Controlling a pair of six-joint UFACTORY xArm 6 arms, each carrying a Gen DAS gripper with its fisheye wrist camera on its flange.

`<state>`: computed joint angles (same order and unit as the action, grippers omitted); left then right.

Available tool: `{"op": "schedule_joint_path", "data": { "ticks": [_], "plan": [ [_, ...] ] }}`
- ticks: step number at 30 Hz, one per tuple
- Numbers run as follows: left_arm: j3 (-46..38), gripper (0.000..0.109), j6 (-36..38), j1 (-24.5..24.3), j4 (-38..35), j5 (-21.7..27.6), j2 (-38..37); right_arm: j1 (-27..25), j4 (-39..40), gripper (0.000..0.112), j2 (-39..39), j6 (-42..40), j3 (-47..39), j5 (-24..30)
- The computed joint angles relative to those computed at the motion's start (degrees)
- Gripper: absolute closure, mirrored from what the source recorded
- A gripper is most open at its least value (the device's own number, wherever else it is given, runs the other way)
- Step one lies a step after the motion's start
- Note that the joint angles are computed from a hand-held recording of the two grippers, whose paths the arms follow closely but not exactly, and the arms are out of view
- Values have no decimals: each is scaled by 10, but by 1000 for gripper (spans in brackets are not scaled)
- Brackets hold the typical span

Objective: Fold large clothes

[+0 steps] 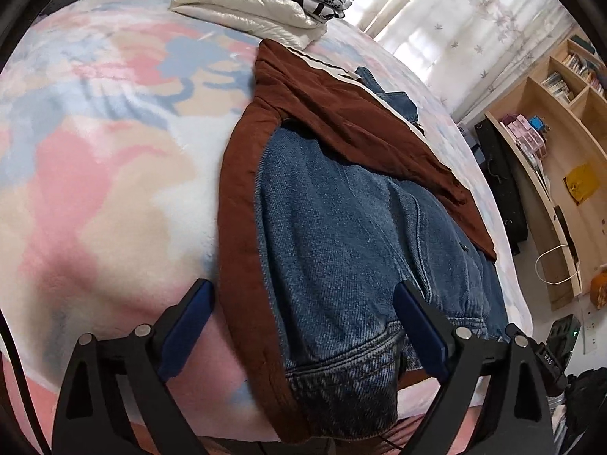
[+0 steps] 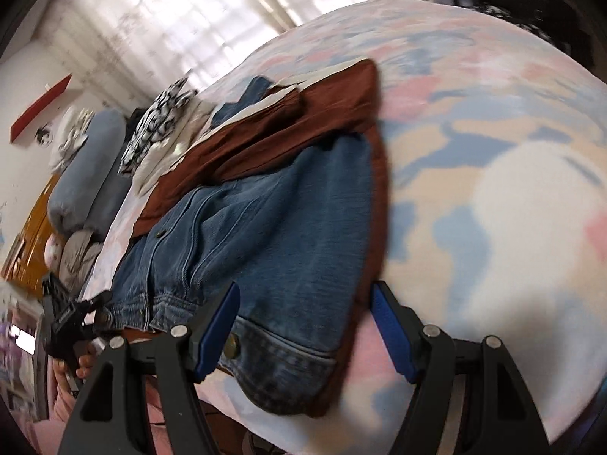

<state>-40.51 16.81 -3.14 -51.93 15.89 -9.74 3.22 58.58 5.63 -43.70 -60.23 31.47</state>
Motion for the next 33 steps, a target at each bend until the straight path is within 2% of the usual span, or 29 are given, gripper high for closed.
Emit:
{"op": "schedule_joint_path", "data": {
  "ticks": [6, 8, 12, 18, 21, 23, 24, 25, 26, 30, 33],
  "plan": [
    [-10, 15, 31, -3, -14, 24, -2, 1, 31, 41, 14, -46, -17, 33],
    [-14, 15, 48, 1, -36, 35, -1, -10, 46, 45, 16, -58, -20, 52],
    [-15, 17, 129, 20, -141, 65, -6, -35, 77, 54, 23, -86, -26, 94],
    [-8, 23, 244, 61, -292, 126, -12, -59, 119, 54, 44, -105, -44, 148],
    [-3, 34, 272, 71, -322, 138, -13, -71, 140, 56, 53, -114, -50, 172],
    [-1, 49, 283, 74, -327, 138, -11, -73, 147, 61, 56, -120, -52, 176],
    [-1, 52, 293, 77, -337, 141, -9, -73, 148, 68, 58, -120, -53, 174],
    [0, 58, 299, 81, -343, 145, -7, -72, 146, 81, 59, -120, -52, 169],
    [-1, 61, 303, 85, -348, 150, -3, -67, 134, 86, 62, -111, -54, 154],
    [-12, 61, 293, 75, -339, 138, 9, -56, 112, 90, 69, -95, -64, 139],
    [-20, 50, 284, 59, -321, 116, 17, -41, 83, 89, 75, -71, -72, 116]
  ]
}}
